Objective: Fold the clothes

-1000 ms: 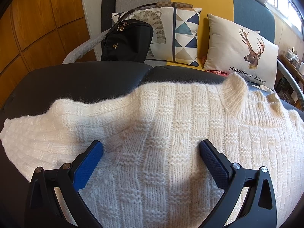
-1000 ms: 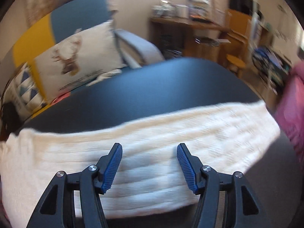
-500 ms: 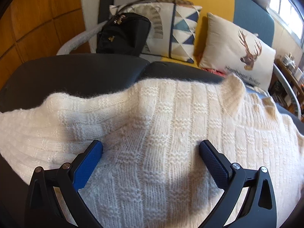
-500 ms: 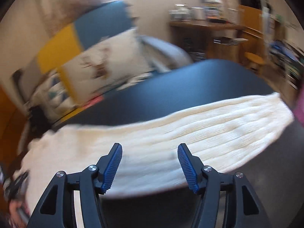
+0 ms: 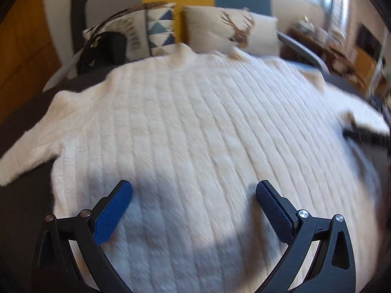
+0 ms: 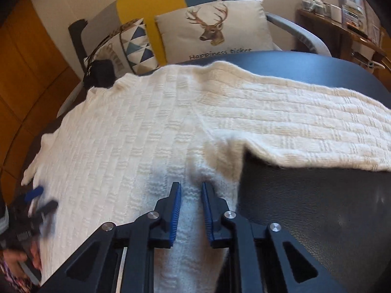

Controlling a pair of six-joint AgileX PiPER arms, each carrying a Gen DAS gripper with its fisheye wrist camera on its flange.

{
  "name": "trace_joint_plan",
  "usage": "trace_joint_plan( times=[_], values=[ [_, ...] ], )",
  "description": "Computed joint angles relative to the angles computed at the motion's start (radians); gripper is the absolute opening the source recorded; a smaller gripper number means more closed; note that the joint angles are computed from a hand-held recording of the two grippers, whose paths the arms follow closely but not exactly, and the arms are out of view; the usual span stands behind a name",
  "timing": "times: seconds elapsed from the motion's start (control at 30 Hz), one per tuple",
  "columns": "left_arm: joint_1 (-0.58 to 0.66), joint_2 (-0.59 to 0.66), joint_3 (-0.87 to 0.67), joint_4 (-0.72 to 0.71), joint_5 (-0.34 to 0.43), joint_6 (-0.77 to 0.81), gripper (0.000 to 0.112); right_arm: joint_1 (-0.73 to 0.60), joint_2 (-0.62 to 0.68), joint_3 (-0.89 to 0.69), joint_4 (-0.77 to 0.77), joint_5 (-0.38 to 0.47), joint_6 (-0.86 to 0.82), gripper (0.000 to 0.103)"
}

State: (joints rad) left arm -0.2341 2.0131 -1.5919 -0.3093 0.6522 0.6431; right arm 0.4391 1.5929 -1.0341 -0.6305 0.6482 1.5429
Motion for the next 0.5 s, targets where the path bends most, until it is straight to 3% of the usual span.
trace_joint_plan(
  times=[0.07, 0.17, 0.27, 0.3, 0.37, 0.5],
  values=[
    [0.003, -0.024, 0.040, -0.007, -0.034, 0.005, 0.103, 0.017, -0.005, 0.003, -0.034, 0.037, 0.029, 0.015],
    [0.014, -0.007, 0.007, 0.007, -0.004, -0.033, 0.103, 0.035, 0.020, -0.038, -0.044, 0.099, 0.004, 0.015],
    [0.000, -0.026, 0.026, 0.059, -0.023, -0.085, 0.103, 0.045, 0.048, -0.133, 0.038, 0.198, -0.084, 0.024],
    [0.004, -0.047, 0.056, 0.063, -0.036, -0.092, 0.103, 0.062, 0.052, -0.164, 0.052, 0.232, -0.081, 0.031],
    [0.021, -0.069, 0.076, 0.046, -0.036, -0.092, 0.103, 0.132, 0.050, -0.202, 0.002, 0.254, -0.030, 0.032],
    [0.055, -0.093, 0.107, 0.004, -0.032, -0.081, 0.103, 0.250, 0.205, -0.388, -0.014, 0.353, -0.141, 0.032]
  ],
)
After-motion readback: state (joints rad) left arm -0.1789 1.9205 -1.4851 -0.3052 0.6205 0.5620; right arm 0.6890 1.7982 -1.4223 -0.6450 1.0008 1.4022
